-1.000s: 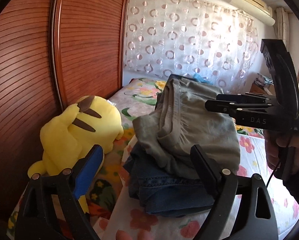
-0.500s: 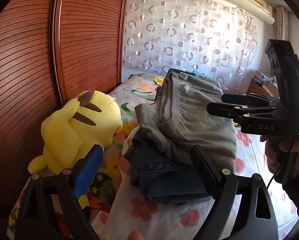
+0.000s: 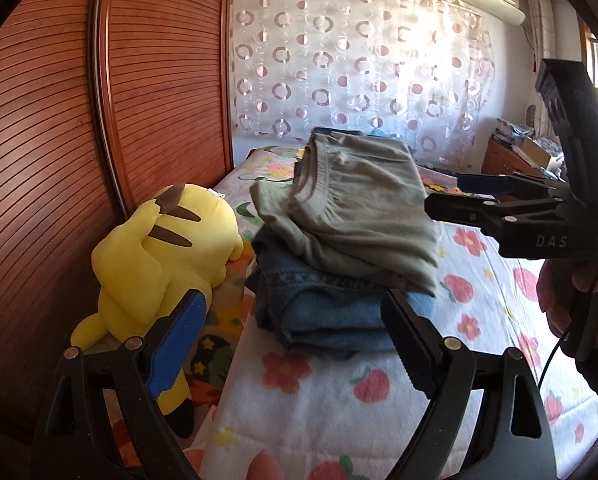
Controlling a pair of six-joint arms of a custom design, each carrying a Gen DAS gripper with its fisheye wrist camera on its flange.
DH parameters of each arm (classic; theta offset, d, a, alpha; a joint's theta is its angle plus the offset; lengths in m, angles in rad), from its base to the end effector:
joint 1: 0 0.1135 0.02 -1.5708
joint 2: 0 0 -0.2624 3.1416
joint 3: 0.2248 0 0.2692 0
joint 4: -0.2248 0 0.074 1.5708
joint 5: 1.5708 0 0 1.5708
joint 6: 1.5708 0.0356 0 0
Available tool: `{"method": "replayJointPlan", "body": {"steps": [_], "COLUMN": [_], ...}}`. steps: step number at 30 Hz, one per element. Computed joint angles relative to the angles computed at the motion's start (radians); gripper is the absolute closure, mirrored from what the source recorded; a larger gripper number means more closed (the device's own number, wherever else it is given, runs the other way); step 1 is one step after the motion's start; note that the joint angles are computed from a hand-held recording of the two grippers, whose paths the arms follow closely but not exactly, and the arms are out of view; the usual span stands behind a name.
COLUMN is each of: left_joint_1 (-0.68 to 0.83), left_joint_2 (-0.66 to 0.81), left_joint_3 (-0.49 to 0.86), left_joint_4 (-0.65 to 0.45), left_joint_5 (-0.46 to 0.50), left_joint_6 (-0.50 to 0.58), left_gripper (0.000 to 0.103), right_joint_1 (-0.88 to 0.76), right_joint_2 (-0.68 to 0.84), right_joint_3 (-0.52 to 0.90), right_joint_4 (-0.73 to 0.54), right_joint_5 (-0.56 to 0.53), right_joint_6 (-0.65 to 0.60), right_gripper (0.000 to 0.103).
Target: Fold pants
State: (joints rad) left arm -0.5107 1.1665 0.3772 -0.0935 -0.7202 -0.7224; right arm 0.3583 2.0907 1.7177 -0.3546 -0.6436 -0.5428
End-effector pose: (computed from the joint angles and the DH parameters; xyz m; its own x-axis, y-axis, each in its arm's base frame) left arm 0.1931 -0.0813 0.1329 -0.5070 -0.2856 -0.8133 -0.4441 0.8952 -0.0376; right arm 0.4543 0.1929 0.2333 -0.1717 -0.5055 -0.8456 -0.9213 0.3864 -0.0440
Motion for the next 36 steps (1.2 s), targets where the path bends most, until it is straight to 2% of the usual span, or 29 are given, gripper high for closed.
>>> {"method": "replayJointPlan", "body": {"steps": [10, 22, 24, 27, 32, 36], "left_joint_1": [-0.167, -0.381, -0.417, -0.444, -0.485, -0.510], "left_joint_2": [0.018, 0.060, 0.076, 0.110, 0.147, 0.178], "left_joint_3": [0.030, 0.117, 0.141, 0.180, 0.226, 0.267], "left_joint_4": [-0.105, -0.246, -0.278, -0.312, -0.311, -0.302], "left_joint_5": [-0.067, -0.166, -0.179, -0.181, -0.186, -0.194], "left_joint_6": [-0.114, -0.251, -0.278, -0.295, -0.287, -0.276], "left_gripper": [0.014, 0.014, 0.014, 0.014, 0.014, 0.014], "right_joint_1": [-0.056, -0.139, -0.157, -0.198, -0.289, -0.344], "right_joint_2": [-0.252, -0.535, -0.590, -0.668, -0.768, -0.836], "right_joint_3": [-0.365, -0.703, -0.757, -0.833, -0.915, -0.984], "right_joint_4": [0.171, 0.279, 0.294, 0.303, 0.292, 0.305], "right_joint_5": [0.015, -0.006, -0.001, -0.013, -0.076, -0.061], "right_joint_6": [0.068, 0.145, 0.161, 0.175, 0.199, 0.196], "right_gripper": [0.017, 0.017, 0.014, 0.004, 0.001, 0.001]}}
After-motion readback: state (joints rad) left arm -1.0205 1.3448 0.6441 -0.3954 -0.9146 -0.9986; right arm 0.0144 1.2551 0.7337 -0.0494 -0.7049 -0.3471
